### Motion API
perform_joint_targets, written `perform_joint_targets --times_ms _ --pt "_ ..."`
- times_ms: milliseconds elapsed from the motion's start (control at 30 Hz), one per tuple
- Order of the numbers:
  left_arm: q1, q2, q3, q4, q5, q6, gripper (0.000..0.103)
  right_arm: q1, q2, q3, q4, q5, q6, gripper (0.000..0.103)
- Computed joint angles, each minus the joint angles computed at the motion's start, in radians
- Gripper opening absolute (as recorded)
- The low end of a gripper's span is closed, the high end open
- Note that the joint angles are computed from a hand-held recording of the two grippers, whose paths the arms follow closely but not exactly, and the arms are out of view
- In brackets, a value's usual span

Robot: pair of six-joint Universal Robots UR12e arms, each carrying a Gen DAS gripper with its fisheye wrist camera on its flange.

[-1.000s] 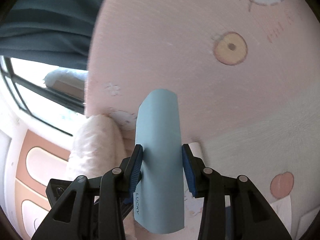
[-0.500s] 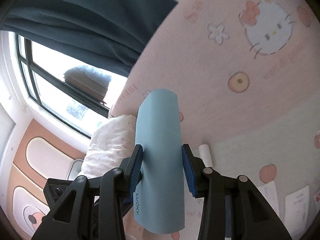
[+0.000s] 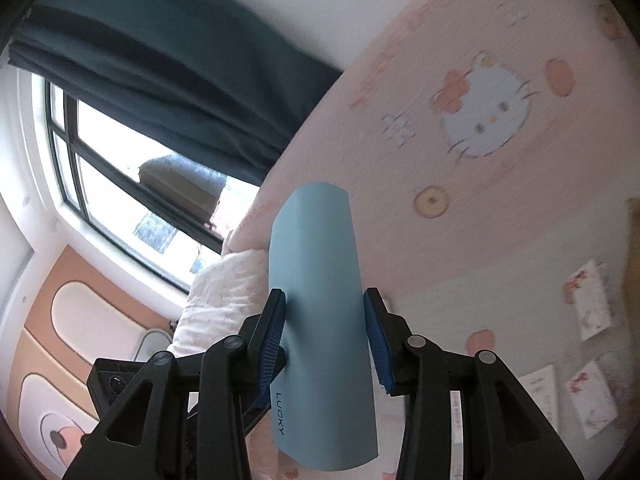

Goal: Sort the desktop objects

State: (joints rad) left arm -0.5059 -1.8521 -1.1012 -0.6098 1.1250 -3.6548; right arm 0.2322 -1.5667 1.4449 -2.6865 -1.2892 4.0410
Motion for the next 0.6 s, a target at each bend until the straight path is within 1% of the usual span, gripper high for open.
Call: perform_joint_targets --times_ms 167,333,467,600 --pt "-0.058 -0.051 0.072 -0.044 -0.029 0.019 0.039 -0.053 -0.097 0.083 0.029 -0.021 0.001 0.038" --pt "-0.109 -0.108 0.147 -0.085 -0.06 0.035 0.039 -0.118 -0.186 0.154 0.071 -0.028 0.008 0.038" --pt "-0.142 -0.148 0.197 -0.115 -0.08 0.037 0.039 -0.169 -0.244 0.195 0.105 -0.027 -0.004 0.038" --pt "-0.171 -0.184 0.245 -0.155 -0.084 0.046 0.039 -0.225 -0.288 0.238 0.121 -0.003 -0.001 0.038"
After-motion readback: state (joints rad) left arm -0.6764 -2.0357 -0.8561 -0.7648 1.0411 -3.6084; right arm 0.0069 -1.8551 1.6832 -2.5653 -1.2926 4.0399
